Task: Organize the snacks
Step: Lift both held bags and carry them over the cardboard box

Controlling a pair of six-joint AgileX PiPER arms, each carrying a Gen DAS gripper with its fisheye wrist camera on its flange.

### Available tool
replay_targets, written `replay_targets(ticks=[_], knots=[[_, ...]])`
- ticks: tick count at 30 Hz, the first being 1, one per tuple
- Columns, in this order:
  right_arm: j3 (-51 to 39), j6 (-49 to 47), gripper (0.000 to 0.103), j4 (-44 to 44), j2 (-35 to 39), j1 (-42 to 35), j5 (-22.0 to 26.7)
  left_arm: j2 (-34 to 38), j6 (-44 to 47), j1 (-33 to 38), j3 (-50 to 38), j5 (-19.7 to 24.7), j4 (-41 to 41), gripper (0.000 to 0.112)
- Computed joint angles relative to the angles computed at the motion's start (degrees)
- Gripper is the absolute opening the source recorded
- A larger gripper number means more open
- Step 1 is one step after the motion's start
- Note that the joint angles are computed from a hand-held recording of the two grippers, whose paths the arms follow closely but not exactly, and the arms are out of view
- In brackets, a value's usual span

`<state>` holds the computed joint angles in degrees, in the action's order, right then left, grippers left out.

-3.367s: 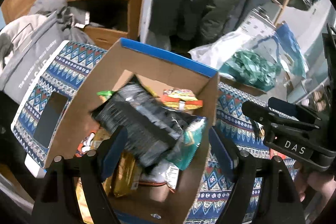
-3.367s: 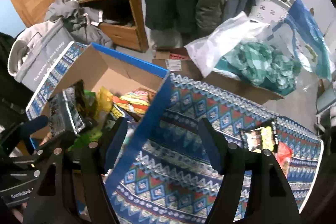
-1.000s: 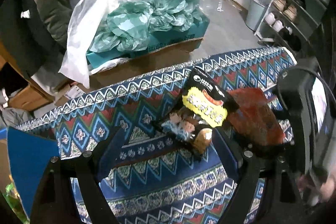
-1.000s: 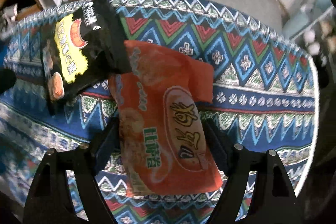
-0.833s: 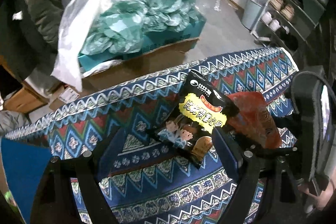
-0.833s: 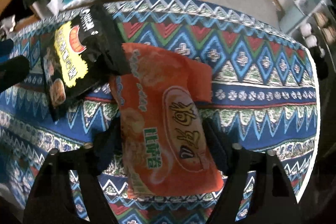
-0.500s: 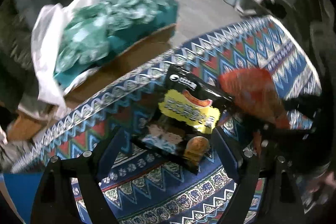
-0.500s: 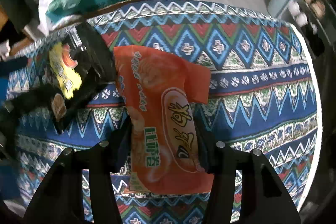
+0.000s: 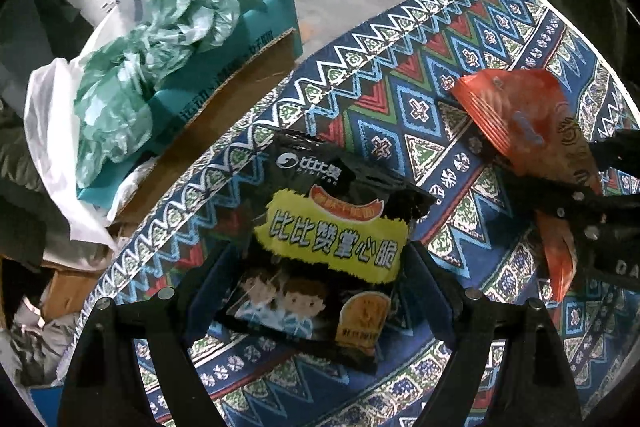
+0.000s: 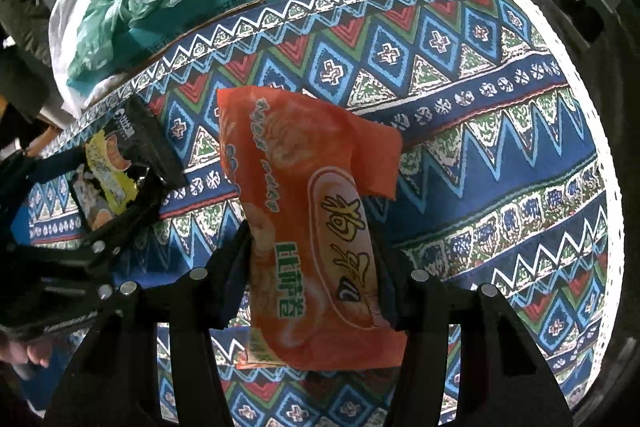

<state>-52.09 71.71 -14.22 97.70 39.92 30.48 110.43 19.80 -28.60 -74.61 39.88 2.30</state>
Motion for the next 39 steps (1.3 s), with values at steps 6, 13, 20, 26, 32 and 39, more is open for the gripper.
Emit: replay_targets(ticks=[6, 13, 20, 26, 32, 39], knots=[[0.0, 1.0, 0.053, -0.6, -0.1, 0.7, 0.3, 1.1, -0.6, -0.4, -0.2, -0.7, -0.8, 0.085], [-3.0, 2.1, 0.053, -2.4, 1.0, 2.1, 2.2, -0.5, 1.2, 1.6, 2.4, -2.6, -5.6, 0.061], [-7.3, 2.9, 0.053, -4.4, 1.5, 5.0, 6.3, -4.9, -0.5, 3.6, 7.8, -4.1, -6.2, 0.061], [-9.5, 4.3, 0.053, -6.2, 0.4, 8.1, 10.6, -11.3, -0.9, 6.8, 13.3, -3.3, -8.3, 0.061], [-13.0, 5.1, 0.053, -7.5, -0.4, 11.2, 14.9, -17.7, -0.4, 10.2, 16.6, -0.8, -9.1, 0.061], [-17.9, 5.5, 0.053, -9.3, -0.9, 14.3, 19.1, -25.7, 1.3, 15.1, 17.9, 4.3, -13.2, 0.061]])
